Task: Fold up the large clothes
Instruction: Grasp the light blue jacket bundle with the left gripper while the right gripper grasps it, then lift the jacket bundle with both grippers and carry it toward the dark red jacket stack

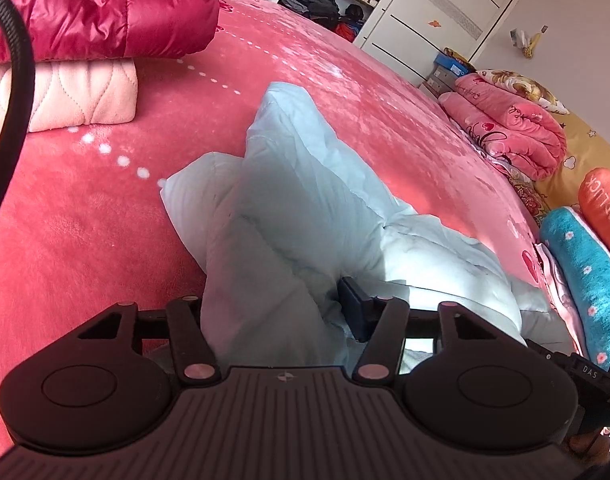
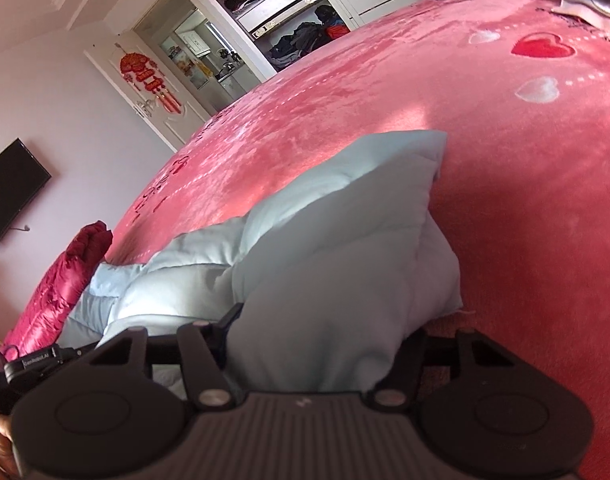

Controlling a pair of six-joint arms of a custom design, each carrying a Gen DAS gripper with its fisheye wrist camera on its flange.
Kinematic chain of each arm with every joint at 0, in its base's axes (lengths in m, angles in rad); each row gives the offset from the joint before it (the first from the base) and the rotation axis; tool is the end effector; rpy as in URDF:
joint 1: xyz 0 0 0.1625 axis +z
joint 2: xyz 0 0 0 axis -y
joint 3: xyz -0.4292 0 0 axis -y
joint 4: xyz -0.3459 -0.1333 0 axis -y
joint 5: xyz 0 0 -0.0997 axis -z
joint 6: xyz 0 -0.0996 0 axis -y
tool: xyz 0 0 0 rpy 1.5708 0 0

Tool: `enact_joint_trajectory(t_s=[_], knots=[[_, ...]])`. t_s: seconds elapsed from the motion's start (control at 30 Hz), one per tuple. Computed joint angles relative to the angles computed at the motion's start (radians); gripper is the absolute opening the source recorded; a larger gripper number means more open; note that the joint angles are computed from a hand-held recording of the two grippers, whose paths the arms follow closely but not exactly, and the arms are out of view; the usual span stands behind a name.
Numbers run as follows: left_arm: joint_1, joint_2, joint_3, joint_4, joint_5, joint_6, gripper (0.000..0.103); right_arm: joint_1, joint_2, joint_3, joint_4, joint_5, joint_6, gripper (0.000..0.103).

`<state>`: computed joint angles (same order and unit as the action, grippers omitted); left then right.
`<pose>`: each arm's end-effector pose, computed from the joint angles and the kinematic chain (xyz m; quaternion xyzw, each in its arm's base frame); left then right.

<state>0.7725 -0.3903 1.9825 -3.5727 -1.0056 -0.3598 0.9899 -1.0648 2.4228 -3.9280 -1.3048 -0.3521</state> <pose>-0.2382 -0.4927 -0.0575 0.1491 0.9301 -0.3129 0.1216 -0.0949 -0.4351 0.2317 -0.0362 -0.8716 0.4765 0.1096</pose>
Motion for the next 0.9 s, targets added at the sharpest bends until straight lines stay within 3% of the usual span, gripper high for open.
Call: enact_joint_trajectory(t_s=[0.13, 0.43, 0.63, 0.9], knots=[[-0.026, 0.006, 0.003, 0.001, 0.046, -0.010, 0.046, 0.024, 0.011, -0.010, -0.025, -0.044, -0.020, 0.054], [-0.085, 0.019, 0.033, -0.044, 0.148, 0.023, 0.028, 0.112, 0.107, -0.003, -0.252, -0.190, -0.129, 0.044], [-0.122, 0.028, 0.074, -0.107, 0.200, 0.095, 0.022, 0.182, 0.178, -0.007, -0.408, -0.300, -0.214, 0.035], [-0.146, 0.005, 0.164, -0.197, 0.206, 0.132, 0.019, 0.252, 0.251, -0.007, -0.572, -0.405, -0.323, 0.027]])
